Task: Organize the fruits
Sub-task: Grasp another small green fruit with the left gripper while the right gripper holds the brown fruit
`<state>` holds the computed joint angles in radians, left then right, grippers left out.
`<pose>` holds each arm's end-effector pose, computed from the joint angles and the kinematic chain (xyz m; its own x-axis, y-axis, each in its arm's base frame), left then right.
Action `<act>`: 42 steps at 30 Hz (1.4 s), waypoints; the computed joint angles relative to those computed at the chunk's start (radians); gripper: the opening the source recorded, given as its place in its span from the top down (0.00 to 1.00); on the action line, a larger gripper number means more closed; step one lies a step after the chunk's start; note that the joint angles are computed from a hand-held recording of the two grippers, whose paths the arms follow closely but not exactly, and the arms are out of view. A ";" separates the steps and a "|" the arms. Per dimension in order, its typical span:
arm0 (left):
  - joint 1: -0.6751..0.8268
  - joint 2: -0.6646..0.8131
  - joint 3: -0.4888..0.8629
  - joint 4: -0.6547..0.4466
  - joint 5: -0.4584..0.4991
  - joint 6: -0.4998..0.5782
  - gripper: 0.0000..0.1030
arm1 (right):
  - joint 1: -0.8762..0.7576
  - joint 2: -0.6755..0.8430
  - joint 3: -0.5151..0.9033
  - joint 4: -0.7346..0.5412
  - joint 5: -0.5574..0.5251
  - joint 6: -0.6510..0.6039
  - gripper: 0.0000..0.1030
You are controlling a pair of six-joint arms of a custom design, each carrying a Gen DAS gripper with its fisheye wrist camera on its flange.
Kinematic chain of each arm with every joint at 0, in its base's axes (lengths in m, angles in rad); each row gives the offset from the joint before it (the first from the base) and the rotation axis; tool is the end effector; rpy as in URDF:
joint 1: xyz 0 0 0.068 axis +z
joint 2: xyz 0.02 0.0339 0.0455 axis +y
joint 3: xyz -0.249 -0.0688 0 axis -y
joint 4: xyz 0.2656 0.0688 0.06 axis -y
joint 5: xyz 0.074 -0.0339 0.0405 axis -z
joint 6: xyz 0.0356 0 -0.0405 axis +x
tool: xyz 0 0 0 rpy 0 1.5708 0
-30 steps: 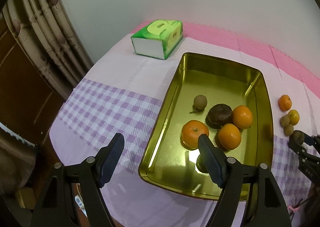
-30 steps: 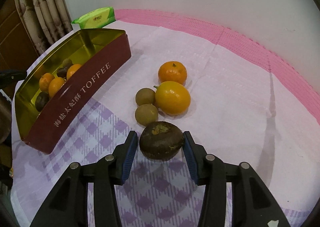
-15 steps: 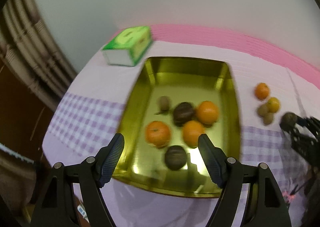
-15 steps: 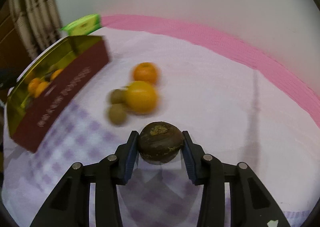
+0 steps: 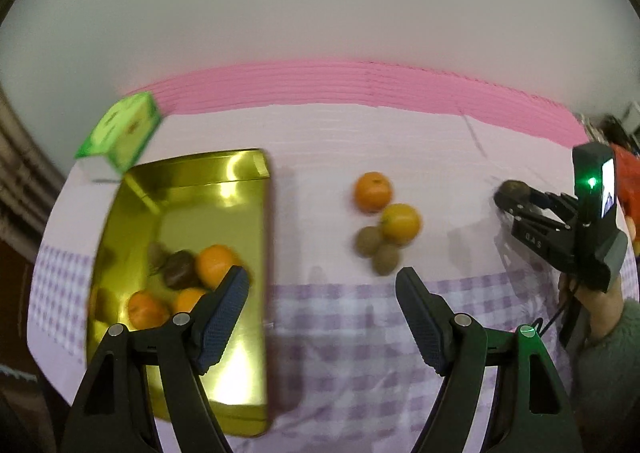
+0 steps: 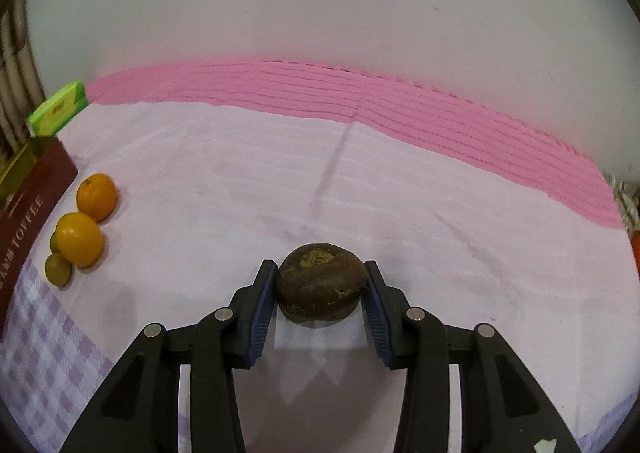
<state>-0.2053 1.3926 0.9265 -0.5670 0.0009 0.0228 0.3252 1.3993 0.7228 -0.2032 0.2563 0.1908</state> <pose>0.2900 -0.0604 0.1987 -0.8360 0.1974 -0.5120 0.2234 0.9747 0.0109 0.2789 0.0845 0.1558 -0.7465 -0.0581 -0.6629 -0.0147 0.9974 -0.0709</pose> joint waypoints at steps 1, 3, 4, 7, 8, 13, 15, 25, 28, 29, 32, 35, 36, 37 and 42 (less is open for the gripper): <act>-0.020 0.023 0.009 0.005 -0.007 -0.012 0.26 | -0.008 0.002 0.001 0.003 -0.015 0.001 0.61; -0.057 0.078 0.033 0.009 -0.007 -0.038 0.26 | -0.010 0.005 0.003 0.003 -0.023 0.002 0.62; -0.072 0.104 0.043 0.015 -0.007 -0.052 0.26 | -0.015 0.005 0.003 0.004 -0.028 0.000 0.62; -0.086 0.174 0.074 0.026 0.000 -0.078 0.26 | -0.022 0.001 0.000 0.007 -0.044 0.001 0.62; -0.086 0.195 0.082 0.032 0.008 -0.091 0.26 | -0.031 -0.006 -0.008 0.010 -0.051 -0.005 0.62; -0.083 0.290 0.124 0.044 -0.010 -0.127 0.30 | -0.045 -0.014 -0.016 0.013 -0.064 -0.014 0.61; -0.087 0.317 0.139 0.047 -0.011 -0.127 0.37 | -0.048 -0.016 -0.021 0.017 -0.068 -0.015 0.61; -0.076 0.444 0.230 0.054 -0.007 -0.117 0.44 | -0.057 -0.041 -0.038 0.011 -0.075 -0.022 0.60; -0.066 0.457 0.236 0.056 -0.006 -0.103 0.49 | -0.057 -0.039 -0.037 0.011 -0.075 -0.021 0.60; -0.061 0.457 0.234 0.057 -0.004 -0.097 0.50 | -0.056 -0.040 -0.037 0.011 -0.074 -0.021 0.60; -0.052 0.454 0.228 0.069 0.007 -0.083 0.55 | -0.056 -0.038 -0.036 0.011 -0.074 -0.021 0.60; -0.057 0.447 0.209 0.085 0.003 -0.074 0.58 | -0.056 -0.037 -0.036 0.012 -0.074 -0.021 0.59; -0.062 0.447 0.206 0.092 -0.008 -0.065 0.58 | -0.056 -0.037 -0.036 0.012 -0.074 -0.021 0.59; -0.067 0.446 0.203 0.098 -0.015 -0.061 0.59 | -0.055 -0.038 -0.036 0.011 -0.073 -0.021 0.59; -0.066 0.428 0.178 0.111 -0.005 -0.045 0.62 | -0.055 -0.036 -0.035 0.011 -0.073 -0.020 0.59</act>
<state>-0.2717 1.8207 1.1043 -0.4557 -0.0036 -0.0225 0.2707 1.3632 0.6881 -0.1917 0.1830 0.1713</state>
